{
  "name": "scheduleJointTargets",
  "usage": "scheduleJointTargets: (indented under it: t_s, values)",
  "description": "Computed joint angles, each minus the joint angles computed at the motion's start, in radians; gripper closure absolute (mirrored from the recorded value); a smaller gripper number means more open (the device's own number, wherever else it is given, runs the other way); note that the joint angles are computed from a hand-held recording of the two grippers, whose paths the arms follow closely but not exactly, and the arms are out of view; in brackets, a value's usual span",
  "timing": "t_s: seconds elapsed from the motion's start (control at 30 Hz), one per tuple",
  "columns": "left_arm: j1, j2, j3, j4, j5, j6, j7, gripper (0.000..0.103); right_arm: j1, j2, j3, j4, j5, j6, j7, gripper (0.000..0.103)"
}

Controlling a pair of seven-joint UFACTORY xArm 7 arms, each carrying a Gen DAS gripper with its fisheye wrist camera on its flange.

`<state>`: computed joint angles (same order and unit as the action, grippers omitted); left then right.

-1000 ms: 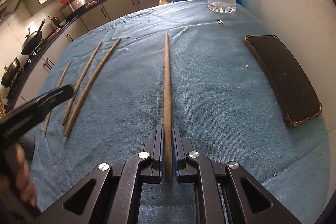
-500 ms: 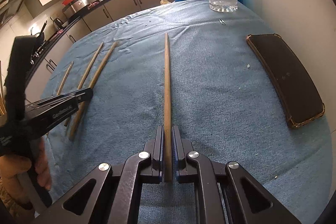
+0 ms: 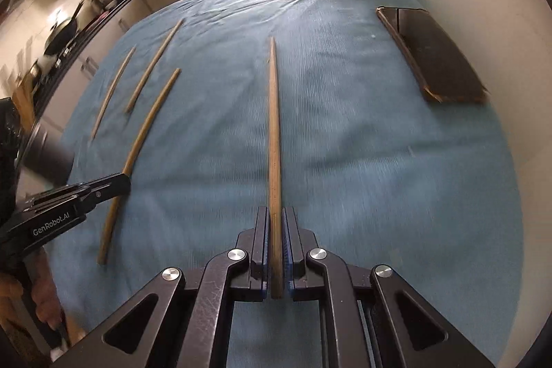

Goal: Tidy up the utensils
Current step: 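Close the left tool on a chopstick while the right tool grasps another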

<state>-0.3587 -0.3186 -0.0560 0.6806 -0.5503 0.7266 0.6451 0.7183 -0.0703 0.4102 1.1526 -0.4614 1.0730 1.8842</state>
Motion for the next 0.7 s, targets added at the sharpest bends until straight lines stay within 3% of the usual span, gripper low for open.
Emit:
scheduleJointTargets:
  t_s: [0.13, 0.2, 0.23, 0.37, 0.57, 0.7]
  values:
    - [0.001, -0.082, 0.040, -0.050, -0.014, 0.072, 0.068, 0.096, 0.030, -0.019, 0.021, -0.013, 0.074, -0.007, 0.011, 0.092]
    - [0.004, -0.096, 0.065, -0.037, -0.035, 0.133, 0.093, 0.096, 0.031, -0.037, 0.025, -0.018, 0.080, -0.004, 0.001, 0.071]
    - [0.008, -0.106, 0.070, -0.036, -0.045, 0.144, 0.104, 0.095, 0.029, -0.039, 0.029, -0.008, 0.070, 0.026, 0.005, 0.068]
    - [0.023, -0.108, 0.054, -0.018, -0.056, 0.114, 0.098, 0.085, 0.004, -0.059, 0.020, -0.010, 0.040, 0.055, -0.012, 0.067]
    - [0.002, 0.030, -0.009, 0.093, -0.046, 0.057, 0.038, 0.084, -0.066, -0.035, -0.027, -0.025, 0.036, 0.003, -0.116, 0.067]
    - [-0.004, 0.124, -0.059, 0.158, 0.034, 0.017, -0.024, 0.084, -0.095, 0.022, -0.057, 0.025, 0.041, 0.011, -0.207, 0.071]
